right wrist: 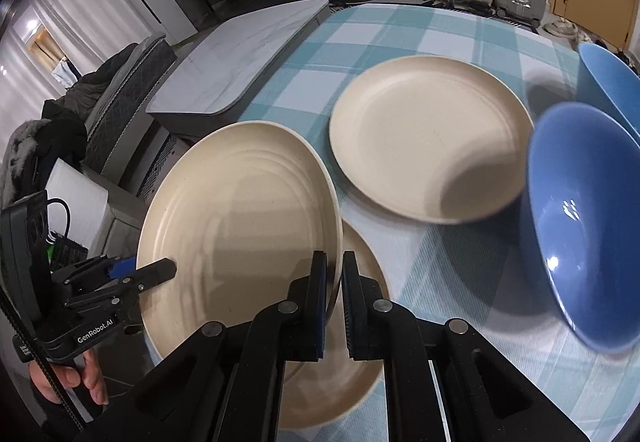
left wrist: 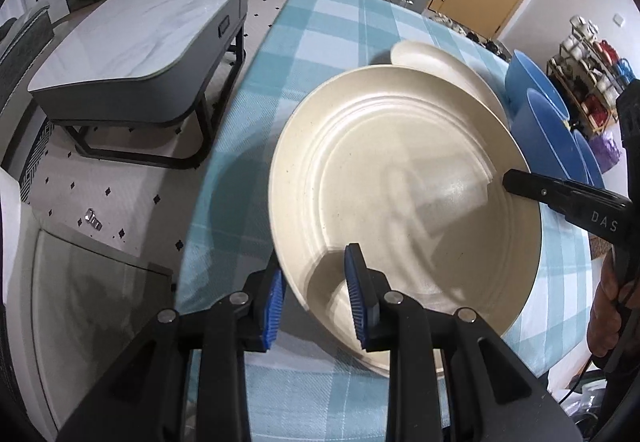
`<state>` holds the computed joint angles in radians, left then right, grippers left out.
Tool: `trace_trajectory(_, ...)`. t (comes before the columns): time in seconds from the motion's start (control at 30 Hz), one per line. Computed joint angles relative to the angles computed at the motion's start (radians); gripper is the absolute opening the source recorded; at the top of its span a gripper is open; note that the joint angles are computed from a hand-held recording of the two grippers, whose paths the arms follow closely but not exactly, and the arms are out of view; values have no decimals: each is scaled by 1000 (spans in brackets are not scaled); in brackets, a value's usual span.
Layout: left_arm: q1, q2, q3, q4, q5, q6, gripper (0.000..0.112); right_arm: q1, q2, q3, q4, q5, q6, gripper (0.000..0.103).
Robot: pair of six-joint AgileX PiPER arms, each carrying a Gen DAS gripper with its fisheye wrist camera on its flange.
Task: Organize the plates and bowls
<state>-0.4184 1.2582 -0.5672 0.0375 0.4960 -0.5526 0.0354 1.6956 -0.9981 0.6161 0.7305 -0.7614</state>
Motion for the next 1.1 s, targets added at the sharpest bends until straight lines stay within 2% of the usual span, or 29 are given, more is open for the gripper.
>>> trace_trajectory(0.23, -136, 39, -6, 199, 16, -236, 27, -49, -46, 119, 65, -72, -111, 7)
trace_trajectory(0.33, -232, 69, -16, 374, 60, -417, 29, -64, -58, 154, 86, -94, -143, 7)
trace_trajectory(0.47, -283, 111, -31, 459, 92, -510, 29, -75, -73, 193, 104, -120, -184, 7)
trace_trajectory(0.9, -360, 158, -42, 577, 152, -623, 29, -80, -127, 270, 133, -161, -261, 8)
trace_trajectory(1.1, -370, 153, -37, 587, 158, -632, 30, -52, -152, 282, 65, -190, -220, 9)
